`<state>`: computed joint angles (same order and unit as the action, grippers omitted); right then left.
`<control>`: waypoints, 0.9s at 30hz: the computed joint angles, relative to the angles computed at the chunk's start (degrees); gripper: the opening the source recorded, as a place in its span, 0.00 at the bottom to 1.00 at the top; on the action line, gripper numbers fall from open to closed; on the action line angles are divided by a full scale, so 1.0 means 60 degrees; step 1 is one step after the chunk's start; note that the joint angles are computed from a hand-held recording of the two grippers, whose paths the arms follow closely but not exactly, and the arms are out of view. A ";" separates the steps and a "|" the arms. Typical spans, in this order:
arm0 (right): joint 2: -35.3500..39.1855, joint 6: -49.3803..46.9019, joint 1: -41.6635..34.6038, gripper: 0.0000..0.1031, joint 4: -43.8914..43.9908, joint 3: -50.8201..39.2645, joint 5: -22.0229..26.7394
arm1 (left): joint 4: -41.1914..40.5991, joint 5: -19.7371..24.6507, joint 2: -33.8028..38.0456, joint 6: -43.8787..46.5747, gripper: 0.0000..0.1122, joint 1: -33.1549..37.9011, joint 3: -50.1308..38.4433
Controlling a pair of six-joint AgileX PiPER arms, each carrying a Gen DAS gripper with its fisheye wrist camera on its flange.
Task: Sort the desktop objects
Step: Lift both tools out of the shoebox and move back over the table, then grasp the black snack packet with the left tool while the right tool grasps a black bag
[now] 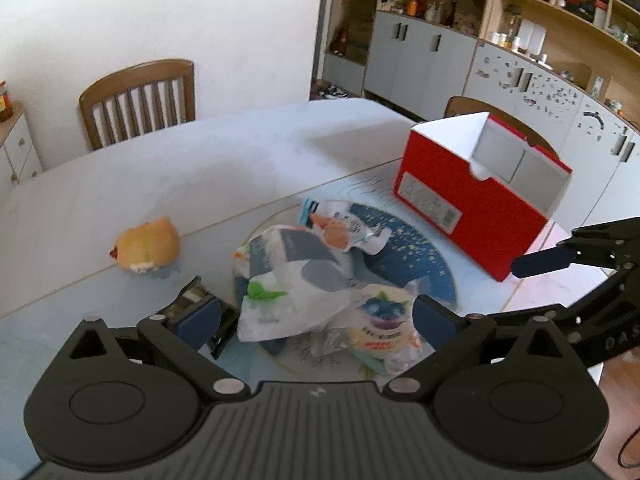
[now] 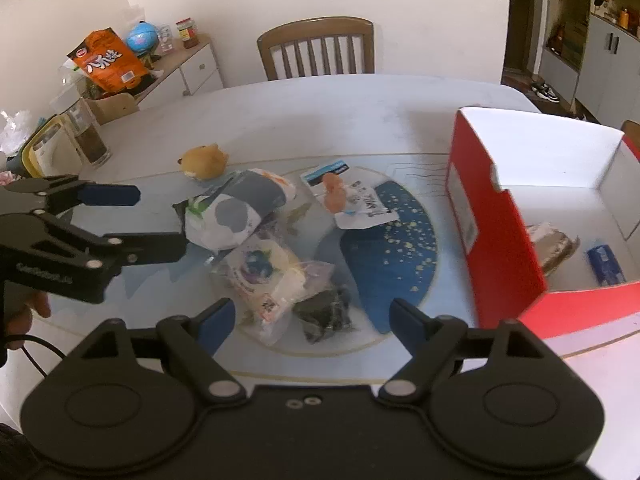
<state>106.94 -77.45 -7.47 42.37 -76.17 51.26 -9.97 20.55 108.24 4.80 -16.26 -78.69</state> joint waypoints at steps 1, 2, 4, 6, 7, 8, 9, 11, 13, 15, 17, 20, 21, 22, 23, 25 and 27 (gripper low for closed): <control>-0.0026 -0.0097 0.0042 0.82 0.0043 0.0091 -0.0077 | -0.0048 -0.0011 0.0059 0.0021 0.91 0.0038 -0.0015; -0.0048 -0.0237 0.0096 0.83 0.0106 0.0191 -0.0164 | -0.0128 -0.0008 0.0128 0.0074 0.91 0.0081 -0.0040; -0.0109 -0.0521 0.0197 0.83 0.0223 0.0382 -0.0343 | -0.0268 0.0035 0.0263 0.0178 0.91 0.0162 -0.0126; -0.0117 -0.0672 0.0321 0.83 0.0249 0.0489 -0.0481 | -0.0399 0.0070 0.0393 0.0328 0.92 0.0230 -0.0231; -0.0105 -0.0680 0.0370 0.83 0.0229 0.0493 -0.0502 | -0.0404 0.0067 0.0434 0.0339 0.91 0.0231 -0.0259; -0.0086 -0.0682 0.0417 0.83 0.0223 0.0498 -0.0528 | -0.0462 0.0092 0.0492 0.0424 0.91 0.0258 -0.0311; -0.0072 -0.0705 0.0440 0.83 0.0231 0.0507 -0.0552 | -0.0473 0.0112 0.0554 0.0455 0.92 0.0282 -0.0356; -0.0029 -0.0706 0.0502 0.83 0.0201 0.0536 -0.0658 | -0.0542 0.0167 0.0678 0.0492 0.92 0.0366 -0.0431; 0.0061 -0.0656 0.0525 0.83 0.0141 0.0510 -0.0746 | -0.0734 0.0169 0.0792 0.0653 0.92 0.0503 -0.0429; 0.0151 -0.0626 0.0546 0.83 0.0045 0.0504 -0.0865 | -0.0553 0.0048 0.0875 0.0593 0.92 0.0610 -0.0333; 0.0274 -0.0565 0.0547 0.83 -0.0083 0.0473 -0.0971 | -0.0615 -0.0029 0.0956 0.0878 0.91 0.0738 -0.0255; 0.0460 -0.0499 0.0567 0.82 -0.0244 0.0418 -0.1119 | -0.0505 -0.0252 0.1099 0.1118 0.92 0.0891 -0.0133; 0.0509 -0.0504 0.0572 0.82 -0.0267 0.0423 -0.1190 | -0.0295 -0.0388 0.1134 0.1026 0.91 0.0917 -0.0074; 0.0576 -0.0506 0.0577 0.81 -0.0289 0.0409 -0.1238 | -0.0170 -0.0538 0.1166 0.1012 0.91 0.0954 -0.0011; 0.0670 -0.0485 0.0588 0.80 -0.0331 0.0363 -0.1301 | -0.0223 -0.0643 0.1203 0.1192 0.92 0.1012 0.0017; 0.0783 -0.0470 0.0629 0.78 -0.0390 0.0328 -0.1458 | -0.0167 -0.0887 0.1301 0.1403 0.92 0.1089 0.0082; 0.0913 -0.0461 0.0662 0.77 -0.0446 0.0271 -0.1591 | 0.0036 -0.1069 0.1423 0.1421 0.91 0.1155 0.0100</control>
